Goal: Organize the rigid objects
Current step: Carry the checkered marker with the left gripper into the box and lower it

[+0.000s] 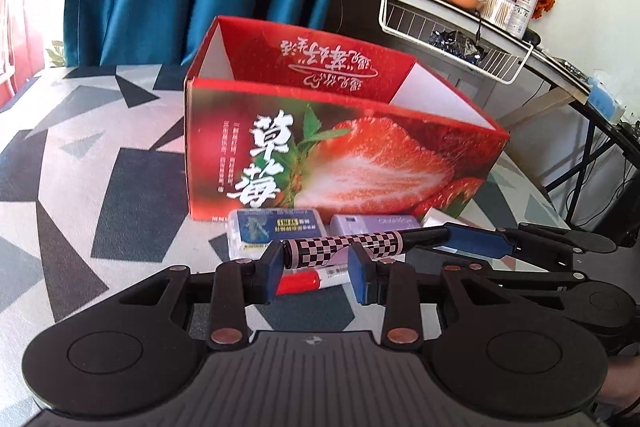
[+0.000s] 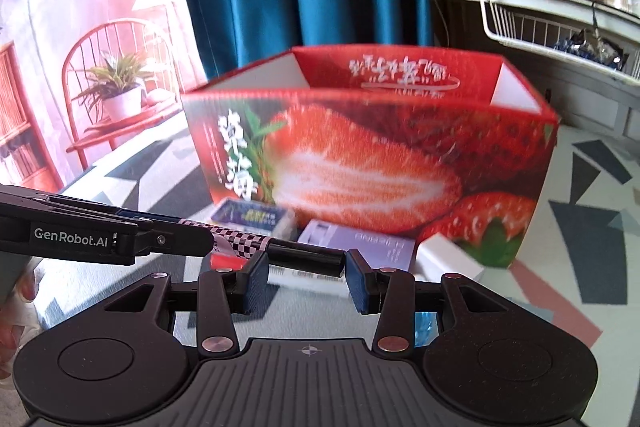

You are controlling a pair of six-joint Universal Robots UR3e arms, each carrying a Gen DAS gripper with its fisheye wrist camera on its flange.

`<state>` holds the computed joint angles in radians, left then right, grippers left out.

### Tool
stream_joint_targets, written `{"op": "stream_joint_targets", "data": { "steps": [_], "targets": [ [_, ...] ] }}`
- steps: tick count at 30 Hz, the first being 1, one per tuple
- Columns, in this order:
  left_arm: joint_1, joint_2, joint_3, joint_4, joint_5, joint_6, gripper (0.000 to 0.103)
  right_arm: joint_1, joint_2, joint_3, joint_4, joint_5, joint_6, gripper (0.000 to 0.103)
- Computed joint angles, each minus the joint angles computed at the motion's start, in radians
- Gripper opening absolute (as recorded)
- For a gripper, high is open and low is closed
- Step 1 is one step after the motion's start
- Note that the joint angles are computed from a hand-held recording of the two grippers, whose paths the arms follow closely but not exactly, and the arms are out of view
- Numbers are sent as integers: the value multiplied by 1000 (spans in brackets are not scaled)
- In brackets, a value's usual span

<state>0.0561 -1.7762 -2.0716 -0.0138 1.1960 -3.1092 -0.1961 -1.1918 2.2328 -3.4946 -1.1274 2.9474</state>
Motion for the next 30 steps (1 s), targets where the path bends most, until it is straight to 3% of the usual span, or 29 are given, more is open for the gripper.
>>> {"op": "stream_joint_targets", "data": {
  "steps": [6,12,21,30],
  "targets": [
    [-20,45,121,-96,-8,24,37,-21,-129,4,37,9,16,39],
    [-39,7,287,-165,12,-50,37,-33,-190,-120,149,17,34,40],
    [-69,-207,641,-322,29,-92,40,19,-33,-489,395,-76,-21,41],
    [-69,-363,806,-426,12,-133,40,8,148,-709,515,-88,-44,41]
  ]
}}
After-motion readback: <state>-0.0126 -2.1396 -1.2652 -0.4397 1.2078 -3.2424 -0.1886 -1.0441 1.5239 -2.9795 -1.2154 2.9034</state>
